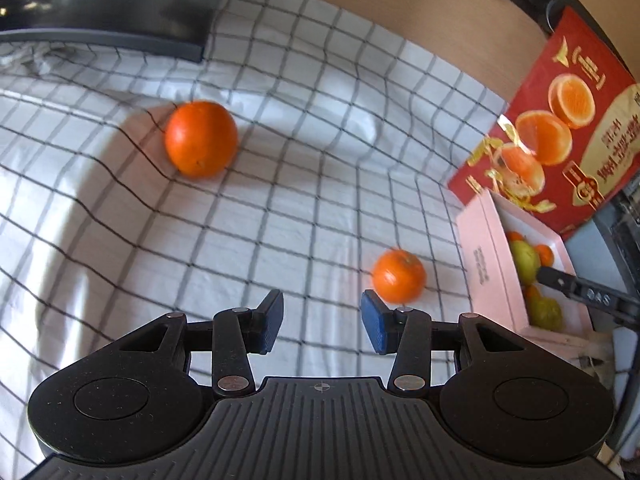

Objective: Organize fruits
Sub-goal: 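Reach the left tool to the large orange and close on it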

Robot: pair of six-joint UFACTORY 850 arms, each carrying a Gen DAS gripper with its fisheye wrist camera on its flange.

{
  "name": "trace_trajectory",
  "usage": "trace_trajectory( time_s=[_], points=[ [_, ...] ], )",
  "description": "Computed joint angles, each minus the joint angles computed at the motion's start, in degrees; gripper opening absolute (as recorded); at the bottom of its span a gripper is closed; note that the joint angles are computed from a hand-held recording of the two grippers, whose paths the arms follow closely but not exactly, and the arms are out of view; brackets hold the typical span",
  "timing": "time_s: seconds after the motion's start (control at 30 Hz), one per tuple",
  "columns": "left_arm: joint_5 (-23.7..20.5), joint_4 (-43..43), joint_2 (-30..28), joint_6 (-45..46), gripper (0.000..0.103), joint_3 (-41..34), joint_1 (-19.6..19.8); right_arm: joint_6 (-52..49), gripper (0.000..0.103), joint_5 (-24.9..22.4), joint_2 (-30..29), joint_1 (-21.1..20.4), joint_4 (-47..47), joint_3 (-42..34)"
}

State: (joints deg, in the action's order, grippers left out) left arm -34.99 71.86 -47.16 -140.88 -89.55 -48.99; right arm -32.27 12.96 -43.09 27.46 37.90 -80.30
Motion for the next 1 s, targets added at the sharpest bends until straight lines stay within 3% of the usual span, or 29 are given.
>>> trace_trajectory(
  time_s=[0.2,0.37,0.43,0.53,0.63,0.73,0.9,0.97,1.0],
  points=[
    [-4.9,4.1,2.9,-3.1,0.047,4.9,1.3,-9.2,0.080,5.9,1.1,4.3,6.7,1.3],
    [-2.9,11.3,5.9,-10.0,0.047,9.8,4.4,-13.5,0.082,2.0,-0.4,6.8,9.2,-1.9],
    [-3.5,12.0,5.8,-6.9,0.047,9.1,6.1,-20.5,0.082,2.1,-1.8,8.2,15.6,-3.9],
    [-4.1,6.8,4.1,0.7,0.047,6.2,9.0,-21.7,0.082,0.6,-3.5,9.5,19.4,-5.7],
    [-3.9,9.2,3.5,-2.7,0.047,6.5,10.8,-22.0,0.082,0.1,-4.6,10.8,20.5,-5.9],
    [-1.4,7.5,2.5,0.4,0.047,5.7,12.2,-21.8,0.082,1.5,-4.8,11.8,19.6,-4.5],
    [4.6,11.3,2.5,-0.7,0.057,6.0,13.6,-20.4,0.082,2.3,-4.2,12.0,18.0,-1.7],
    [7.9,9.9,1.9,2.2,0.058,4.8,14.0,-17.8,0.082,1.5,-4.0,11.5,16.5,-1.1],
    [7.0,7.6,1.0,6.3,0.057,3.3,13.7,-15.9,0.082,1.2,-3.9,11.4,15.4,-0.7]
  ],
)
